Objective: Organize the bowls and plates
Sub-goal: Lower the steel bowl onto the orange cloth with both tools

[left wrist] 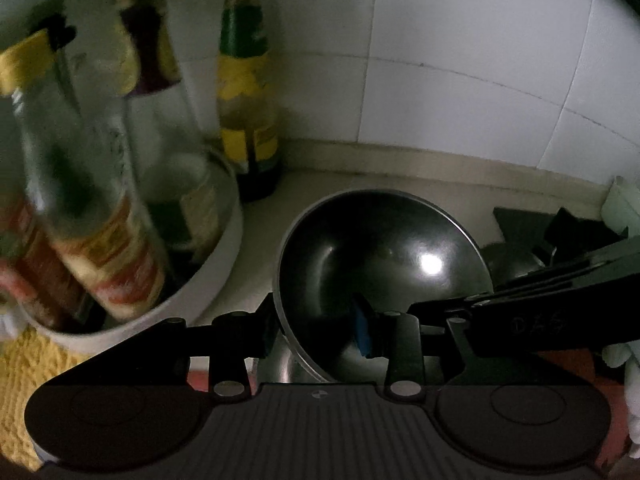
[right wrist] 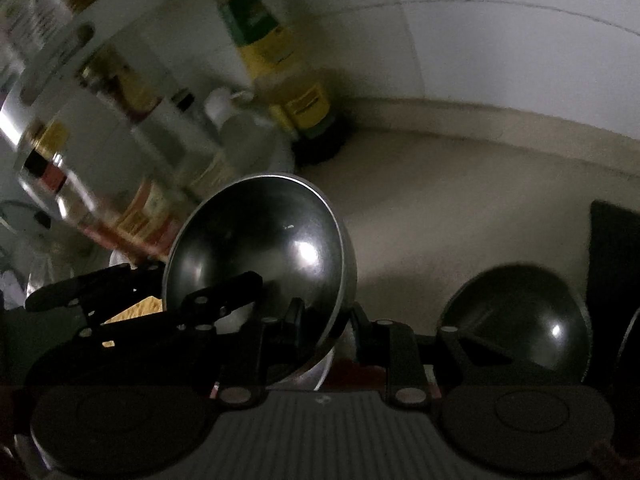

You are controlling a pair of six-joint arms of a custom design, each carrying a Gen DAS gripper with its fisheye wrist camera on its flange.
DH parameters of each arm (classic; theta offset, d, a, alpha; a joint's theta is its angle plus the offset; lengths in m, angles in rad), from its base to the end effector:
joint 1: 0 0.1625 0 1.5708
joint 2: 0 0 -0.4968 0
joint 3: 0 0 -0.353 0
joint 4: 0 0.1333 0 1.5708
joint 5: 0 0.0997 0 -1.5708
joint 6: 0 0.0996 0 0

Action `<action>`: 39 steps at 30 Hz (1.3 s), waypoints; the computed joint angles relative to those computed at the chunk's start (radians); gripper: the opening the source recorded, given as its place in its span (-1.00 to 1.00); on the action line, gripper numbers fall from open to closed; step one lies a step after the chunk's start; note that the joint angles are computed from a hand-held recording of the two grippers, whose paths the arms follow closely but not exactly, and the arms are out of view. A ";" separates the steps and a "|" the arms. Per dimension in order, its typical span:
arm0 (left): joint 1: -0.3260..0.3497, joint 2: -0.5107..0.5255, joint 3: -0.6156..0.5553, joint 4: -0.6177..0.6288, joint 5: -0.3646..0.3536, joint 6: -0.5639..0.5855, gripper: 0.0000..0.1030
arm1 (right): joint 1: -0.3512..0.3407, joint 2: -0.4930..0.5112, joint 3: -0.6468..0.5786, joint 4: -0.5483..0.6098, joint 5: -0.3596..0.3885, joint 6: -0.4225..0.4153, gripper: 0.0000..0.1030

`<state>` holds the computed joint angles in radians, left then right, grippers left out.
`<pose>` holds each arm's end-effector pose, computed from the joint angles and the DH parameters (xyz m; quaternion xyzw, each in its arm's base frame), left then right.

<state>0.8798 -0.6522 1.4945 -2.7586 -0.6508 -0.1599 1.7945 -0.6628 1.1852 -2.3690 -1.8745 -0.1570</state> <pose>-0.3104 -0.7089 0.1776 0.1580 0.8718 -0.3208 0.3348 0.2827 -0.7760 0.2278 0.1648 -0.9654 0.1408 0.1452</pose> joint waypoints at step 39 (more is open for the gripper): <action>-0.020 -0.078 0.112 -0.030 -0.074 0.053 0.09 | 0.026 -0.097 0.237 -0.206 -0.103 0.036 -0.37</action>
<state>0.8599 -0.7302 1.6069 -2.7885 -0.7244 -0.1065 1.8202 -0.7600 1.4221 -2.5751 -1.9772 -0.1210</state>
